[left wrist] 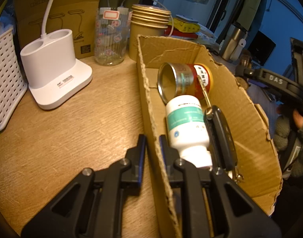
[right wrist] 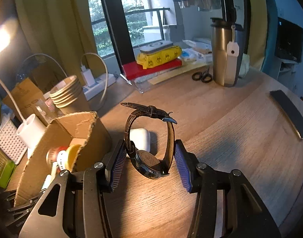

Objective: Organize rigid objects
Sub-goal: 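Grasp the wristwatch by its case with the right gripper and lift, then carry the wristwatch into the box and release it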

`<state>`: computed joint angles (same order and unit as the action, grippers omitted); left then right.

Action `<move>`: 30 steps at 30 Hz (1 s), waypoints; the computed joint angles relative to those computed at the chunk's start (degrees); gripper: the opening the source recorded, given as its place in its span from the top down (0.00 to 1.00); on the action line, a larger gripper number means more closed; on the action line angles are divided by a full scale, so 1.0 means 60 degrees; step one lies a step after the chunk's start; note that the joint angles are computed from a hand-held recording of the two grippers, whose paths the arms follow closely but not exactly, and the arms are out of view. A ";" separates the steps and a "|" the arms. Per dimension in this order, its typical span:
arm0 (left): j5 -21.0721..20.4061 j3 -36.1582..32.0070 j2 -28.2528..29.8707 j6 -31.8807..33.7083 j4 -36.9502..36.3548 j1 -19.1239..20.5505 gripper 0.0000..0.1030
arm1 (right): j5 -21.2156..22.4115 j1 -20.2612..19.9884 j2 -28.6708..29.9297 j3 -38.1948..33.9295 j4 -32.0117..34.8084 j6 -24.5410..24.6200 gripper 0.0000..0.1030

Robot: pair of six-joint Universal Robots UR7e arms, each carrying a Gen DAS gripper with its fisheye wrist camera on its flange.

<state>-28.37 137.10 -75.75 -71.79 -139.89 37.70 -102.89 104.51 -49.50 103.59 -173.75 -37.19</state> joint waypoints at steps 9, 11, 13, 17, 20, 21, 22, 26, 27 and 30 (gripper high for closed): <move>-0.0001 0.0002 -0.0005 0.0010 -0.0007 0.0004 0.86 | 0.0406 0.0195 -0.0578 0.0626 0.0008 -0.0038 0.50; 0.0000 -0.0003 0.0001 0.0004 -0.0002 0.0004 0.86 | 0.0504 0.0272 -0.0707 0.0791 0.0019 -0.0090 0.50; 0.0000 -0.0002 0.0001 0.0012 -0.0009 0.0005 0.86 | 0.0592 0.0339 -0.0806 0.0923 0.0005 -0.0115 0.50; -0.0006 0.0036 -0.0047 -0.0006 0.0016 -0.0007 0.86 | 0.0859 0.0497 -0.1020 0.1198 0.0116 -0.0249 0.50; -0.0004 0.0026 -0.0028 -0.0007 0.0016 -0.0006 0.86 | 0.0999 0.0604 -0.1097 0.1323 0.0230 -0.0368 0.50; -0.0004 0.0026 -0.0028 -0.0007 0.0016 -0.0006 0.86 | 0.1034 0.0653 -0.1120 0.1365 0.0288 -0.0405 0.50; -0.0004 0.0026 -0.0028 -0.0007 0.0016 -0.0006 0.86 | 0.1066 0.0680 -0.1134 0.1392 0.0321 -0.0425 0.50; -0.0003 0.0021 -0.0023 -0.0001 0.0012 -0.0004 0.86 | 0.1171 0.0814 -0.1157 0.1482 0.0475 -0.0459 0.50; -0.0004 0.0015 -0.0011 -0.0010 0.0016 -0.0008 0.86 | 0.1188 0.0836 -0.1168 0.1517 0.0500 -0.0478 0.50; -0.0004 0.0014 -0.0012 -0.0006 0.0014 -0.0006 0.86 | 0.1206 0.0900 -0.1122 0.1548 0.0613 -0.0533 0.50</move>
